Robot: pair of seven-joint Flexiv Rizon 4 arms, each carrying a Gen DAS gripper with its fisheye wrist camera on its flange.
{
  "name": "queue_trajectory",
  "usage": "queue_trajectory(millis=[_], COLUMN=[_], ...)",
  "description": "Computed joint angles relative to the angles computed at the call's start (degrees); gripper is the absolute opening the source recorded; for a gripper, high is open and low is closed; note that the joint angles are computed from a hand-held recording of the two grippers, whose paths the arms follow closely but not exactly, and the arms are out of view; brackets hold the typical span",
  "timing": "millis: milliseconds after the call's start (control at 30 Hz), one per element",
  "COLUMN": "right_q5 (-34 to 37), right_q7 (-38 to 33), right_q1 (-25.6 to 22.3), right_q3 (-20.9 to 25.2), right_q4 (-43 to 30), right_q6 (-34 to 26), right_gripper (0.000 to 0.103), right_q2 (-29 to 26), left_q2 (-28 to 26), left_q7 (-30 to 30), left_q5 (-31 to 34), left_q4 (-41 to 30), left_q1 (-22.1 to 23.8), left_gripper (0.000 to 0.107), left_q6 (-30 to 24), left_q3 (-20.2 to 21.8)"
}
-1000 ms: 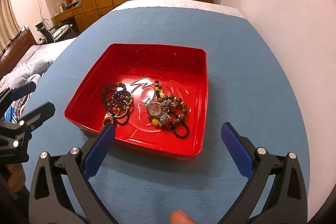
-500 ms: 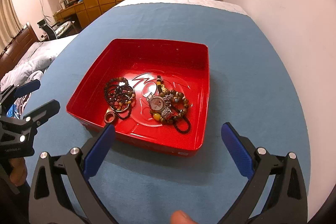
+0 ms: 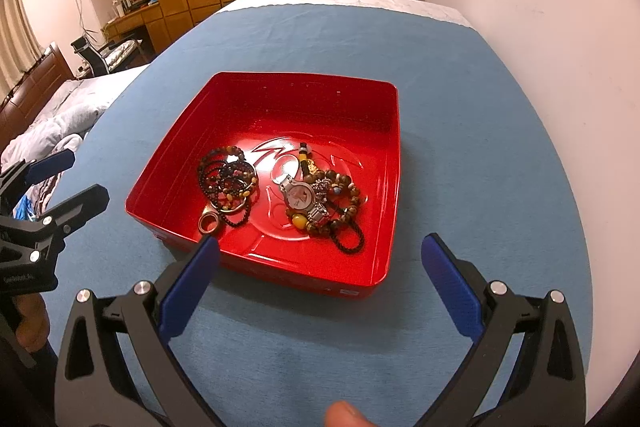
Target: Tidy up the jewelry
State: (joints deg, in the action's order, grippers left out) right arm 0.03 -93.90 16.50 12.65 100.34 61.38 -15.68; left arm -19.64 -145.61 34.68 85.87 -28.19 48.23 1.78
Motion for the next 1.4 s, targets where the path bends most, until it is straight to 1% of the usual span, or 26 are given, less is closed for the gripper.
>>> queue_trajectory(millis=[233, 1400], right_q5=[0.0, 0.0], right_q7=[0.1, 0.0], right_q1=[0.1, 0.0], right_q3=[-0.1, -0.1], right_q4=[0.0, -0.1], right_q6=[0.0, 0.0], right_gripper=[0.100, 0.100], right_q2=[0.0, 0.0], left_q2=[0.3, 0.3], left_q7=[-1.0, -1.0], left_q5=[0.8, 1.1], left_q4=[0.0, -0.1], left_q1=[-0.2, -0.2], left_gripper=[0.098, 0.097], left_q6=[-0.4, -0.8], left_q3=[0.1, -0.2])
